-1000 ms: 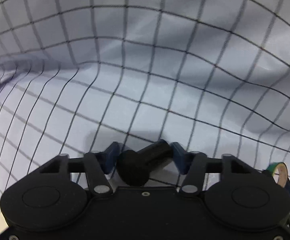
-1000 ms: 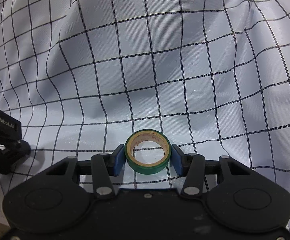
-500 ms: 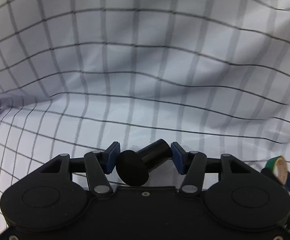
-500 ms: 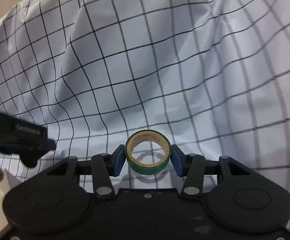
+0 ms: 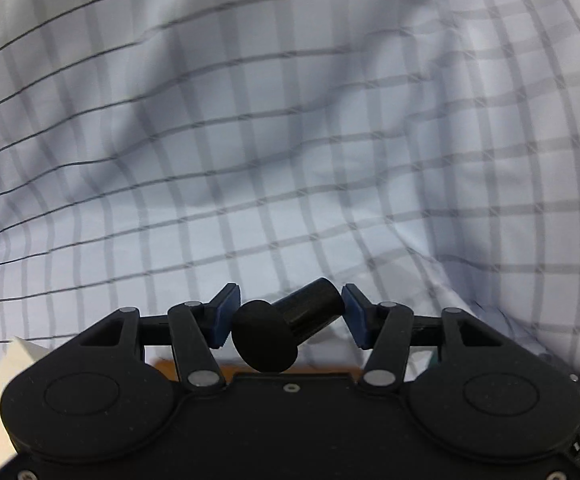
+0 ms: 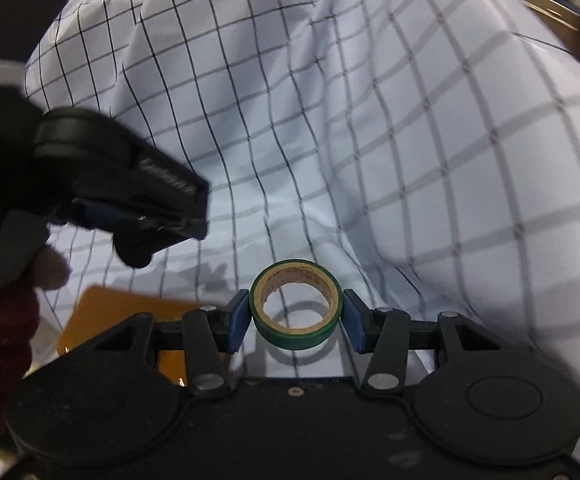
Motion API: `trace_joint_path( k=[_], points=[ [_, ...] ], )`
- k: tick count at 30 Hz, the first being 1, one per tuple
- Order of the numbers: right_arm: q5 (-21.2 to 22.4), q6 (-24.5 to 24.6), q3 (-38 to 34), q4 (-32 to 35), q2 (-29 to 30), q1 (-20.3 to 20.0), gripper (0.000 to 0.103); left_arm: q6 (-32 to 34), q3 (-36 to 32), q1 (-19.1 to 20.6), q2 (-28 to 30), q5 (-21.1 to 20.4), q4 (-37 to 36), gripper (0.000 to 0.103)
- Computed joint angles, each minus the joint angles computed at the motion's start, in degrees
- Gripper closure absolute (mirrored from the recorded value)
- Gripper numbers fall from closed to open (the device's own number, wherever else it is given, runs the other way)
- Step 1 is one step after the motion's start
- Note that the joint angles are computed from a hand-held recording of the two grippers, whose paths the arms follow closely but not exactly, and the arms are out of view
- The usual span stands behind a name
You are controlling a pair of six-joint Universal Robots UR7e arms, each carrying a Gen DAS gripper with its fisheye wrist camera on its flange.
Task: Organize soft objects
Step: 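Lift the black cylinder and green tape roll and carry both over the basket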
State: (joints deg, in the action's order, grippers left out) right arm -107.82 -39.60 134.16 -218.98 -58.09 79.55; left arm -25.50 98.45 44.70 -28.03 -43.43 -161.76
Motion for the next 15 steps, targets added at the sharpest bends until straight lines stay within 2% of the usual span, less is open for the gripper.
trace_joint_path(
  k=[4,10,15],
  points=[
    [-0.1,0.0,4.2,0.2,-3.5,-2.2,0.055,1.6,0.6,-1.5,0.8,-3.6,0.4,0.05],
    [0.7,-1.3,10.7,-0.7,-8.3,-5.5,0.055,3.3,3.1,-4.8,1.8,-6.4,-0.2,0.05],
    [2.3,-4.3,17.4,-3.0,-12.2,-8.0,0.055,-0.6,11.0,-8.3,-2.9,-8.7,-1.2,0.05]
  ],
)
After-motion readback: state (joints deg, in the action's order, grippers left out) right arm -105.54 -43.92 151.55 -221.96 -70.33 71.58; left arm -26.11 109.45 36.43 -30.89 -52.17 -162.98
